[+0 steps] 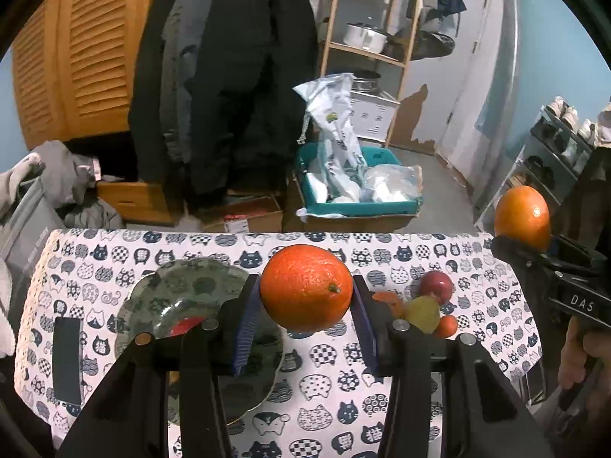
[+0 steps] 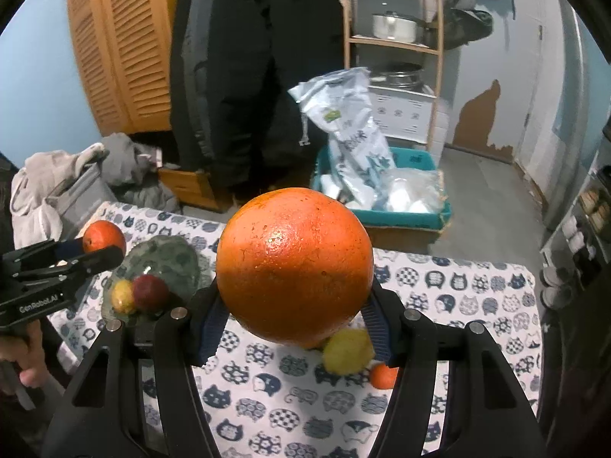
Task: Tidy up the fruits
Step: 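Carry the orange in the left tool while the right tool carries the large orange toward the bowl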
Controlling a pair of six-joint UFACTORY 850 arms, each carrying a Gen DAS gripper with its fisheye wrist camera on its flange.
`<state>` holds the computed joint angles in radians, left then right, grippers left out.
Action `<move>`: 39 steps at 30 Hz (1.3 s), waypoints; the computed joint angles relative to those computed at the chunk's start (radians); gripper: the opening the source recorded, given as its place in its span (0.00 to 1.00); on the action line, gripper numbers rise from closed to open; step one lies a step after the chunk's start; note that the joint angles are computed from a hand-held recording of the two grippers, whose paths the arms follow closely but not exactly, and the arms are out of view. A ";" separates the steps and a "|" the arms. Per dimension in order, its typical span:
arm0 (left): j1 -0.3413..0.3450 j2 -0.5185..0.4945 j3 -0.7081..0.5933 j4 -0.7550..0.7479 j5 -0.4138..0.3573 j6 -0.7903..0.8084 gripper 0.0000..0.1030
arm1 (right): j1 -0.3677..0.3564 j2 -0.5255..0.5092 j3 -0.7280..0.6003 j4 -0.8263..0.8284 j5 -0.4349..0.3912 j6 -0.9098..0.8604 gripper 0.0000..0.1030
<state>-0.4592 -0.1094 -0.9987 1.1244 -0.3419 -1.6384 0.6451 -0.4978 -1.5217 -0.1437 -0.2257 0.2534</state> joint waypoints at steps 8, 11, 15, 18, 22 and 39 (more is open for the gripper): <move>0.035 0.038 0.058 0.002 -0.008 -0.032 0.45 | 0.033 -0.078 -0.105 0.138 -0.044 -0.133 0.61; 0.048 0.051 0.079 0.002 -0.011 -0.042 0.45 | 0.046 -0.111 -0.149 0.186 -0.065 -0.177 0.61; 0.072 0.068 0.115 -0.007 -0.009 -0.048 0.45 | 0.064 -0.161 -0.216 0.222 -0.100 -0.211 0.61; 0.091 0.078 0.139 -0.026 -0.004 -0.040 0.45 | 0.079 -0.200 -0.269 0.253 -0.127 -0.242 0.61; 0.109 0.086 0.163 -0.038 -0.003 -0.034 0.46 | 0.096 -0.248 -0.332 0.271 -0.161 -0.263 0.61; 0.181 0.073 0.228 -0.208 0.062 0.110 0.46 | 0.144 -0.430 -0.549 0.299 -0.315 -0.300 0.61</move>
